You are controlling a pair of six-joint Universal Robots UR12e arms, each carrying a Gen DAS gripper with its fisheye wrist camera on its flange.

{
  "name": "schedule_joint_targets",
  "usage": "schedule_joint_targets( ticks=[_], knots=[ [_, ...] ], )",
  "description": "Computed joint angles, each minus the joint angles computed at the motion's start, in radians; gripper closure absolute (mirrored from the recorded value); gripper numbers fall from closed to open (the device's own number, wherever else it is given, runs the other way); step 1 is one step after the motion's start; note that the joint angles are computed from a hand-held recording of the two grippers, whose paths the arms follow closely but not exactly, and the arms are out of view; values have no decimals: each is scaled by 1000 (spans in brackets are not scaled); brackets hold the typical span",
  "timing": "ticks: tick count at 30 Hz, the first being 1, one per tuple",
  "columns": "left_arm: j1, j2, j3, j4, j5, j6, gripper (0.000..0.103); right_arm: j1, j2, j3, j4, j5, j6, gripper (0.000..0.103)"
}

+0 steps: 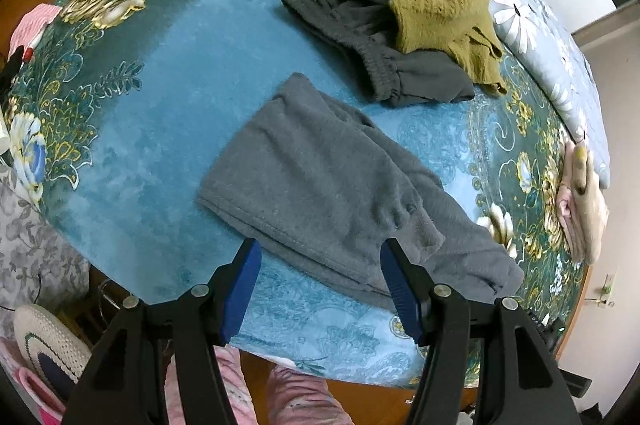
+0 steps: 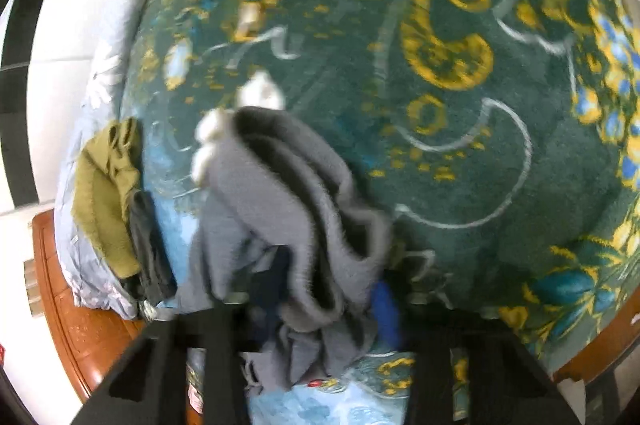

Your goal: Fold clothes

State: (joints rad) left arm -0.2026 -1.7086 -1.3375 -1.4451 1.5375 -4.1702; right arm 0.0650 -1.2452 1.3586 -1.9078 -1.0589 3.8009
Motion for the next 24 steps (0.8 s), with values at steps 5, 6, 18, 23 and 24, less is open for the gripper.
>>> schedule_joint_targets(
  ticks=[5, 6, 18, 23, 24],
  knots=[
    [22, 36, -58, 34, -33, -17, 40, 67, 45, -155, 19, 5, -189, 79],
    [26, 43, -67, 40, -37, -20, 40, 84, 60, -196, 22, 18, -233, 79],
    [167, 180, -236, 95, -98, -40, 40, 337, 300, -681, 348, 59, -643, 79],
    [222, 228, -301, 94, -129, -53, 40, 425, 402, -811, 529, -60, -689, 80],
    [231, 234, -312, 93, -136, -53, 40, 435, 414, -820, 551, -84, -699, 78]
  ],
)
